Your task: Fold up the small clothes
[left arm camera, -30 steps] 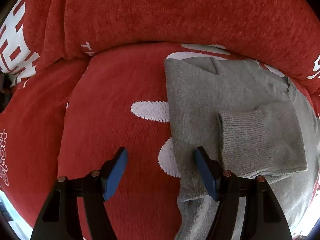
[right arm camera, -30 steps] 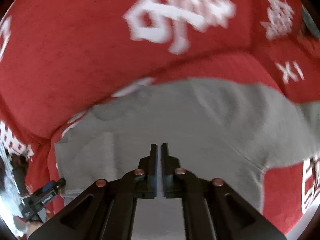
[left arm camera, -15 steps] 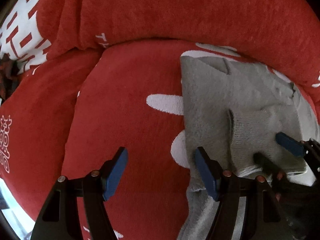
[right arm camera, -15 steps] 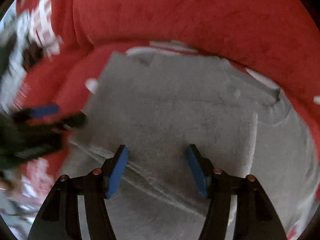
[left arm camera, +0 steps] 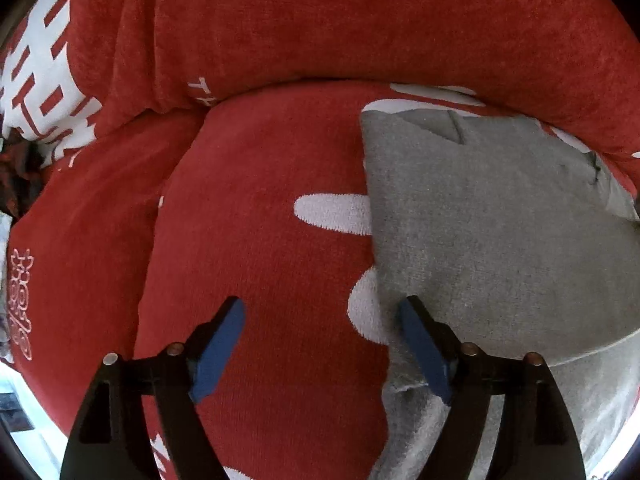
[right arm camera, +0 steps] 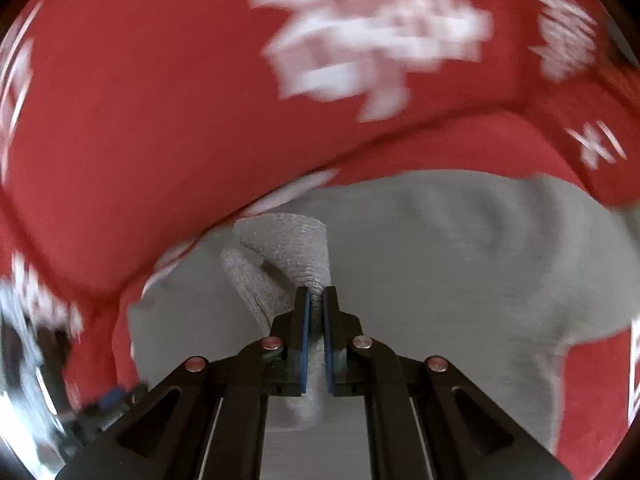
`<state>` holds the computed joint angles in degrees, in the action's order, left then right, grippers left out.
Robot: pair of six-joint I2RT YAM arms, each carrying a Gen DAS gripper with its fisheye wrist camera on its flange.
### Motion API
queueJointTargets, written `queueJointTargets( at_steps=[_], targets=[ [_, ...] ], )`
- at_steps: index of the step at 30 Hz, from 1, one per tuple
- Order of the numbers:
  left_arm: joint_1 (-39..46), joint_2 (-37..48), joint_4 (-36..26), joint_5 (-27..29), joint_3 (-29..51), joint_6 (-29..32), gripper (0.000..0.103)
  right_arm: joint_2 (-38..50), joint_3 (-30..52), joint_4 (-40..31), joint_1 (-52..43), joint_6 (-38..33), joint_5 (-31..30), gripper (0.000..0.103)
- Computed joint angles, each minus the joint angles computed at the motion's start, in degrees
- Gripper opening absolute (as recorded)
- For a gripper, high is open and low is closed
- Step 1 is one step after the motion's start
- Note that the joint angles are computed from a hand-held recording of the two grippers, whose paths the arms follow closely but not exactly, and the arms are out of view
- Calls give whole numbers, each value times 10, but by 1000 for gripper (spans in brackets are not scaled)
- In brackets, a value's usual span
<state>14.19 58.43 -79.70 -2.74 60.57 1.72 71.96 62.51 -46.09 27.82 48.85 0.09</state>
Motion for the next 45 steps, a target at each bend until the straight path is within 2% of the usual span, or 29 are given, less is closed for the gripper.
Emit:
queueJointTargets(
  at_steps=[2, 5, 6, 7, 9, 10, 13, 15, 16, 17, 19, 20, 21, 24, 25, 26, 27, 30, 35, 38, 39, 40, 41, 42, 44, 45],
  targets=[
    [9, 3, -4, 6, 3, 6, 81, -52, -62, 16, -82, 11, -81, 7],
    [22, 28, -17, 18, 31, 29, 81, -105, -108, -6, -130, 48, -98, 11],
    [33, 39, -17, 32, 43, 39, 81, -122, -117, -13, -132, 65, -93, 23],
    [42, 51, -16, 47, 55, 47, 81, -148, -128, -24, -138, 87, -96, 40],
    [55, 88, -9, 74, 82, 58, 81, -178, -138, -26, -131, 110, -114, 44],
    [58, 110, -4, 87, 96, 60, 81, -191, -146, -14, -106, 131, -125, 44],
    [55, 184, 10, 122, 130, 52, 81, -176, -167, 81, 17, 209, -165, 44],
    [44, 219, 25, 119, 141, 41, 78, -114, -177, 187, 115, 268, -179, 44],
    [38, 232, 33, 113, 145, 35, 63, -57, -174, 262, 172, 303, -179, 44],
    [35, 245, 37, 109, 149, 33, 53, -16, -169, 310, 204, 323, -173, 44],
    [42, 268, 34, 127, 159, 30, 45, 57, -154, 386, 245, 357, -162, 44],
    [49, 271, 37, 147, 160, 34, 29, 102, -145, 439, 264, 387, -159, 44],
    [55, 275, 35, 165, 163, 45, 22, 130, -141, 476, 274, 409, -158, 44],
    [55, 282, 38, 168, 171, 81, 9, 189, -119, 514, 302, 442, -122, 44],
    [54, 282, 36, 167, 175, 92, 9, 204, -111, 517, 304, 442, -110, 38],
    [55, 283, 31, 171, 183, 102, 9, 207, -107, 514, 304, 442, -108, 28],
    [59, 288, 27, 175, 191, 112, 9, 221, -99, 515, 303, 445, -115, 6],
    [76, 298, 22, 176, 206, 137, 9, 243, -81, 552, 304, 459, -125, 6],
    [88, 297, 51, 160, 185, 139, 9, 295, -23, 505, 316, 425, -137, 6],
    [86, 278, 58, 150, 177, 134, 9, 274, -59, 521, 317, 428, -158, 9],
    [86, 274, 56, 148, 178, 132, 9, 278, -53, 508, 318, 419, -164, 19],
    [89, 266, 52, 149, 178, 131, 9, 258, -55, 479, 315, 402, -170, 31],
    [91, 261, 48, 153, 181, 129, 9, 215, -72, 439, 311, 371, -164, 34],
    [91, 253, 47, 154, 181, 127, 9, 183, -83, 413, 305, 350, -156, 36],
    [87, 241, 44, 150, 180, 124, 9, 64, -112, 265, 264, 287, -105, 36],
    [81, 235, 45, 147, 176, 118, 9, 35, -116, 221, 238, 272, -88, 36]
  ],
)
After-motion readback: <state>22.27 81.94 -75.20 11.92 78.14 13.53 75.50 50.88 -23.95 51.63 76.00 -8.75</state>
